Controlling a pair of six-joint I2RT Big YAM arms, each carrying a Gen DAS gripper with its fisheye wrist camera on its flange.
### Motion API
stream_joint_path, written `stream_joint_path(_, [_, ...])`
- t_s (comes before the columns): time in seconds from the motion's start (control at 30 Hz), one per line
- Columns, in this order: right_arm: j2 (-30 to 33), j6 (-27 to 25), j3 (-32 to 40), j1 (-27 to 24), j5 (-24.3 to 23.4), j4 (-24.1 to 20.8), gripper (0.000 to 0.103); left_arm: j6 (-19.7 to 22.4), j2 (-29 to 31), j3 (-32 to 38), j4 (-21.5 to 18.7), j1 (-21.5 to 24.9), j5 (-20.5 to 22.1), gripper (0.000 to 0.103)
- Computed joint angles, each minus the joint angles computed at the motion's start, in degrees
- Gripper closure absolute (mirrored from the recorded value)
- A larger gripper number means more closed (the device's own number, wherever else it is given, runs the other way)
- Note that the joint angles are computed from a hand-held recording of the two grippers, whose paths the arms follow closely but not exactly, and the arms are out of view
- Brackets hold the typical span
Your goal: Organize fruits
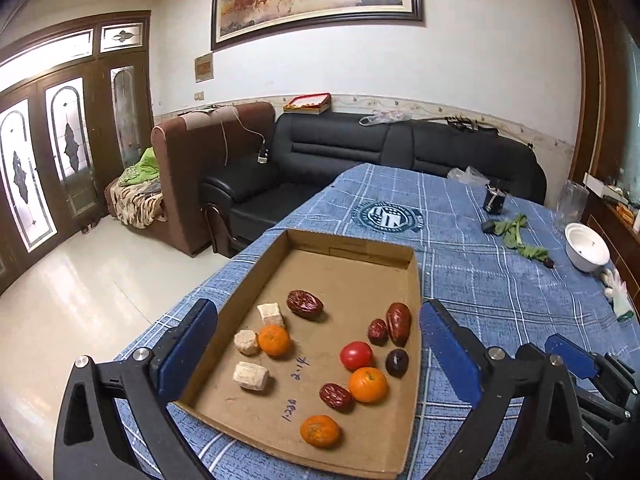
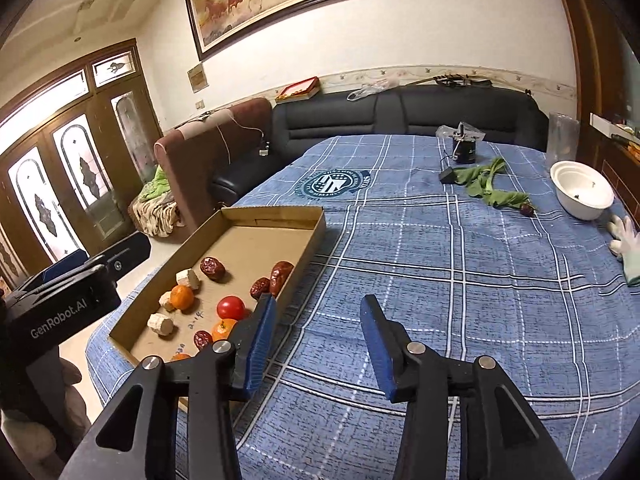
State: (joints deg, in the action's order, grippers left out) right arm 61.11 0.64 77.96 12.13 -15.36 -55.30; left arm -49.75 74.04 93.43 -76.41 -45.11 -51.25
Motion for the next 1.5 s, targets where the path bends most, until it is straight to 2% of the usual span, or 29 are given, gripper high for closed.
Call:
stream_joint_path(0.4, [-0.34, 0.09, -0.86, -1.77, -0.87, -0.51, 0.053, 0.53, 1.56, 0.93, 0.07, -0.76, 2.01, 0.002])
stream_joint_path(0.8, [-1.05, -1.33, -2.03, 0.68, 3.13, 0.57, 0.051, 0.52, 1.18, -0.13, 1.35, -0.68, 2.82, 0.002])
stream_joint_path(1.27, [-0.73, -1.96, -2.32, 2.15, 5.46, 0.25, 0.048, 0.71, 0.32, -1.9, 3.37, -0.21, 4.69, 0.002])
stream_joint_path(1.5, [-0.86, -2.01, -2.34, 3.0, 6.27, 0.11, 0.047, 0.58, -0.92, -3.02, 4.62, -0.69, 3.52, 0.002])
